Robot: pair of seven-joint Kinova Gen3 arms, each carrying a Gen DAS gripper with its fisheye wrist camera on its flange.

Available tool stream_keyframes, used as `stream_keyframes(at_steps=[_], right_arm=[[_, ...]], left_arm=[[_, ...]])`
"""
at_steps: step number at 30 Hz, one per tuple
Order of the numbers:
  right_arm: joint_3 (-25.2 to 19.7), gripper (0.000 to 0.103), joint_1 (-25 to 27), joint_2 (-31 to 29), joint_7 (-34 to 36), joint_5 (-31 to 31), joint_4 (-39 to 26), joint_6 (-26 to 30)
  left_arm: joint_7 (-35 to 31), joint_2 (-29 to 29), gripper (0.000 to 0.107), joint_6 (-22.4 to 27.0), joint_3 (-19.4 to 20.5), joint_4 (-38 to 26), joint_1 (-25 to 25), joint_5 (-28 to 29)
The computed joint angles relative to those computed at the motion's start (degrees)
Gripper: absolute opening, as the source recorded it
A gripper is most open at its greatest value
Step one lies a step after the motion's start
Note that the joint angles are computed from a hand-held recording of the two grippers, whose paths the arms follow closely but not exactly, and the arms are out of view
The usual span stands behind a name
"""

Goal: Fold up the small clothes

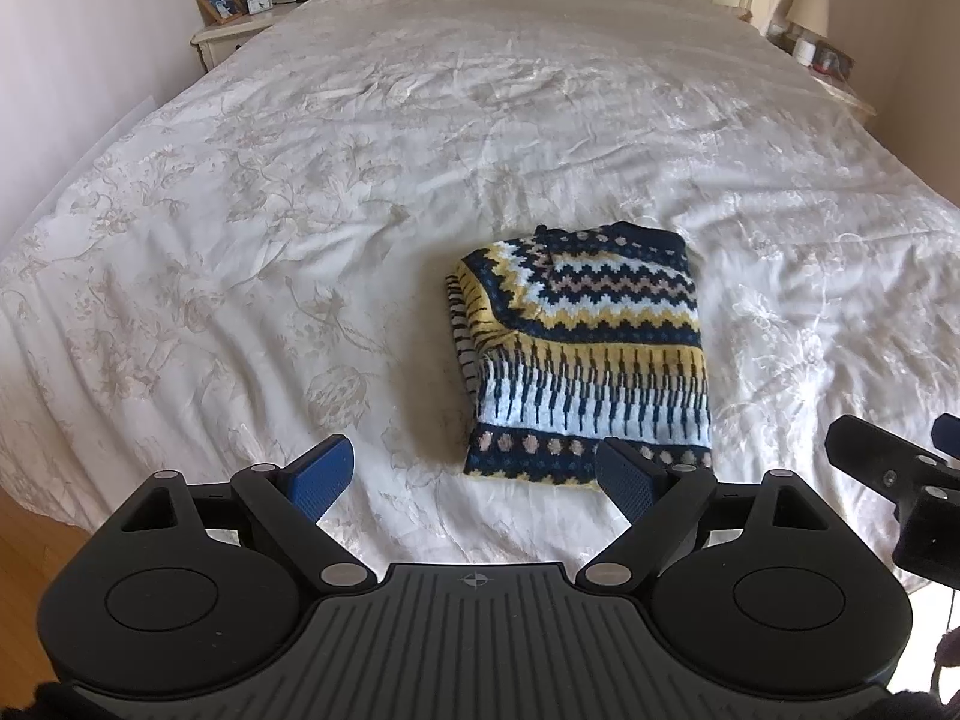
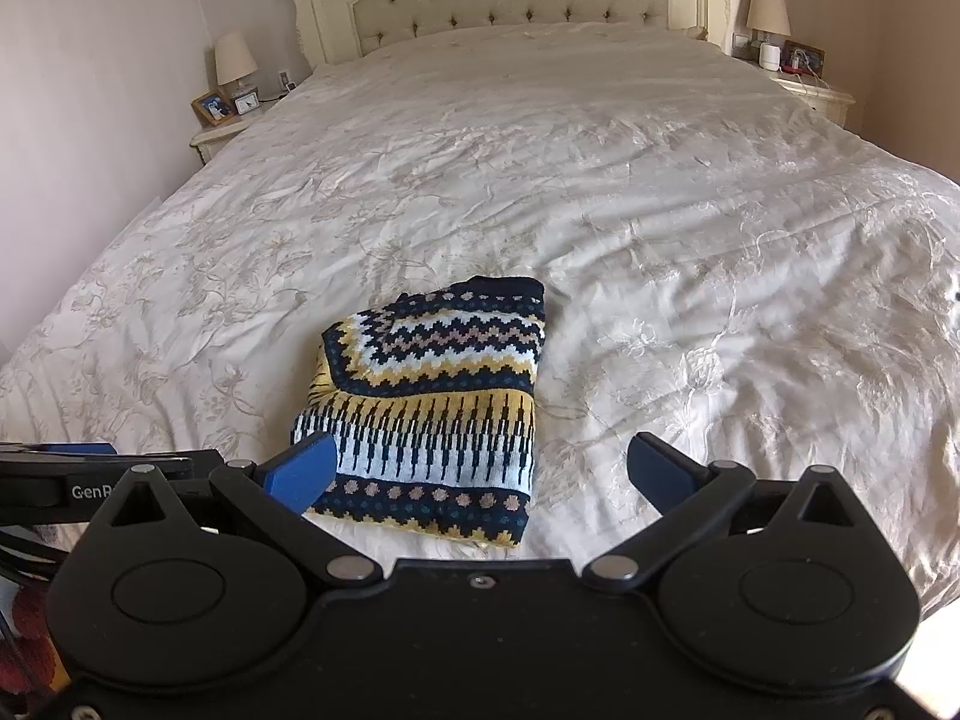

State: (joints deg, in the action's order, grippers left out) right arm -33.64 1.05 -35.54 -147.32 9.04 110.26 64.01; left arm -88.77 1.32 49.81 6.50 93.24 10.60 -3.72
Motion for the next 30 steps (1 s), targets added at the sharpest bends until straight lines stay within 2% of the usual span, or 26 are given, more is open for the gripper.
stream_keyframes(at_steps=[13,18,30], right_arm=[[-0.6,0.102,0.6,-0.3,0.0,-0.2,-0.4,0.1],[-1.1,0.103,0.9,-0.1,-0.1,-0.4,-0.9,0.8],[-1.9,0.102,1.4,-0.1,-0.6,-0.4,-1.4,1.5]], left_arm=[[-0.5,-0.2,0.089,-0.2,0.0,0.3,0.1,-0.3],[-3.2,0.3,0.089,1.3,-0.3,-0.6,-0.6,2.2],[-4.3,1.5,0.089,4.4,-0.7,-2.0,-1.3,3.5]])
